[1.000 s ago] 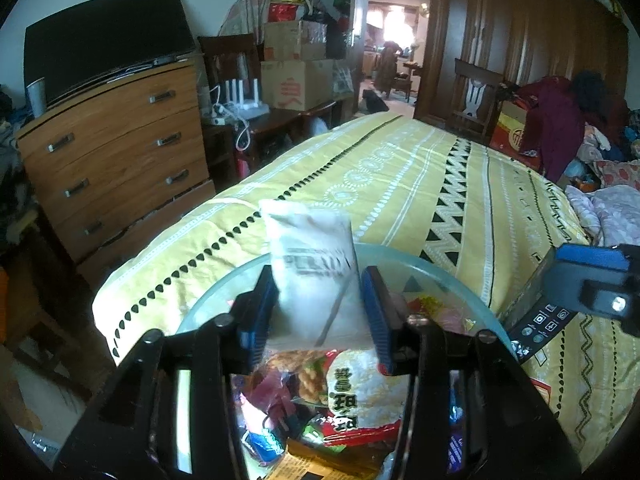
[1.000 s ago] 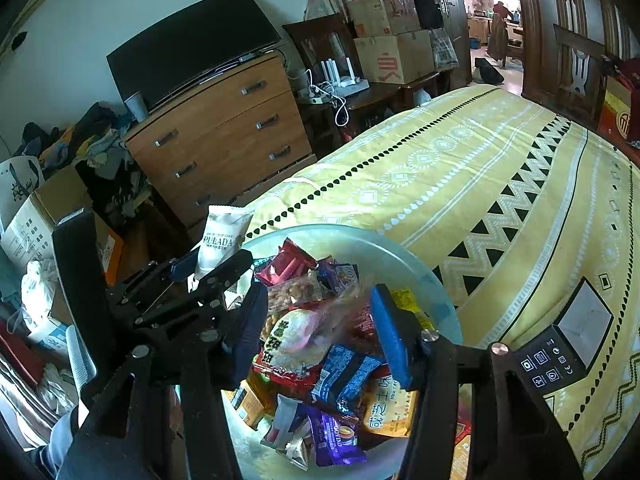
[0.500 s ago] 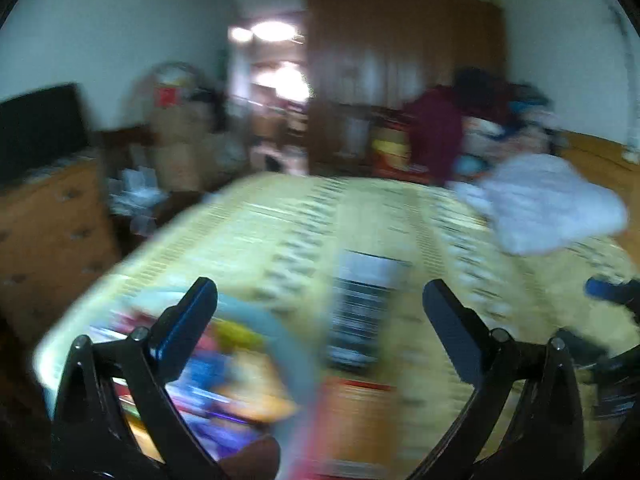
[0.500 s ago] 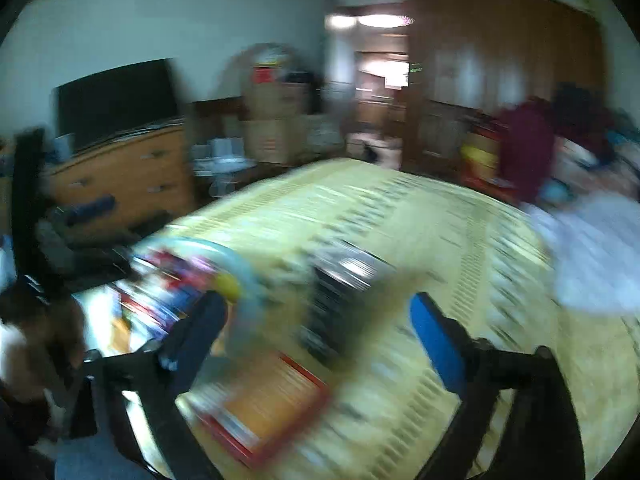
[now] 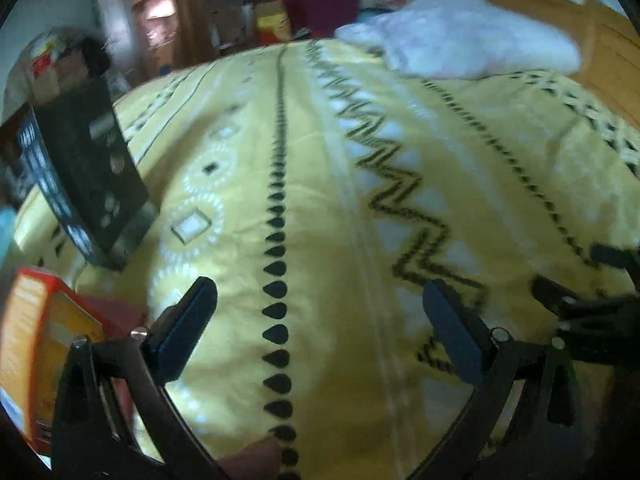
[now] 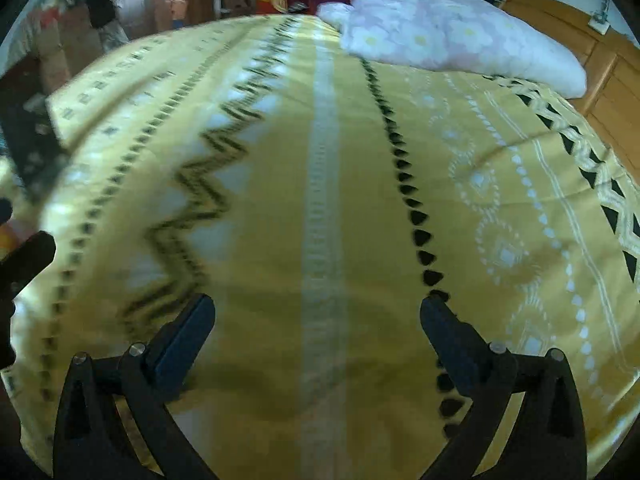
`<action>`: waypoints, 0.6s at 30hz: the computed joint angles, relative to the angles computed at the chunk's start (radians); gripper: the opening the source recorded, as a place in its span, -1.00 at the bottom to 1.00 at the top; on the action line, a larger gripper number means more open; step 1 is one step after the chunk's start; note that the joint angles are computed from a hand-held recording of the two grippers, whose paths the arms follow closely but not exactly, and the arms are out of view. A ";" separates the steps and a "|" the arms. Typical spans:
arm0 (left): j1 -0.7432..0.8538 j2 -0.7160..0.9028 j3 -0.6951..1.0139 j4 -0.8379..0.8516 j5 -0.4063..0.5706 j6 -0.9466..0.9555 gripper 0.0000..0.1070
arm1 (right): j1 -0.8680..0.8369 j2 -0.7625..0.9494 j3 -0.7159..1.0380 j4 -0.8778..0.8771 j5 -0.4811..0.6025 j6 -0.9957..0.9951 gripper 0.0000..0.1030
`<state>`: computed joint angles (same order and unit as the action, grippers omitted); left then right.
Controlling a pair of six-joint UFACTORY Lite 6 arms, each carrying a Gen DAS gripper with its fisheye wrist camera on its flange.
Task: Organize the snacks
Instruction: 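Move both tools back over the bed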
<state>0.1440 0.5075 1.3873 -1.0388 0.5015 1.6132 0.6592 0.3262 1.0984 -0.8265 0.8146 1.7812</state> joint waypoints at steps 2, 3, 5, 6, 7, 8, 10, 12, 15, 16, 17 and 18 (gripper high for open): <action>-0.027 0.049 0.013 0.018 -0.075 -0.052 0.93 | -0.029 0.020 -0.046 -0.018 -0.043 0.027 1.00; -0.042 0.071 0.018 0.053 -0.120 -0.104 0.93 | -0.058 0.042 -0.072 -0.013 -0.102 0.035 1.00; -0.059 0.154 0.045 0.154 -0.172 -0.216 0.93 | -0.066 0.034 -0.144 -0.124 -0.183 0.174 1.00; -0.046 0.186 0.063 0.152 -0.139 -0.237 0.93 | -0.061 0.008 -0.186 -0.188 -0.200 0.253 1.00; -0.023 0.199 0.088 0.118 -0.088 -0.220 0.93 | -0.066 -0.008 -0.210 -0.220 -0.218 0.289 1.00; -0.015 0.207 0.106 0.125 -0.064 -0.236 0.93 | -0.069 -0.017 -0.225 -0.244 -0.226 0.313 1.00; -0.019 0.196 0.089 0.122 -0.083 -0.225 0.93 | -0.063 -0.020 -0.232 -0.257 -0.221 0.329 1.00; -0.029 0.190 0.076 0.121 -0.107 -0.220 0.93 | -0.061 -0.014 -0.212 -0.223 -0.208 0.290 1.00; -0.025 0.196 0.084 0.120 -0.098 -0.220 0.93 | -0.057 0.002 -0.199 -0.229 -0.200 0.300 1.00; -0.023 0.200 0.091 0.123 -0.093 -0.224 0.93 | -0.050 0.010 -0.194 -0.234 -0.197 0.314 1.00; -0.024 0.197 0.087 0.118 -0.096 -0.219 0.93 | -0.048 0.013 -0.193 -0.238 -0.194 0.321 1.00; -0.026 0.195 0.082 0.112 -0.102 -0.213 0.93 | -0.055 0.021 -0.190 -0.248 -0.196 0.326 1.00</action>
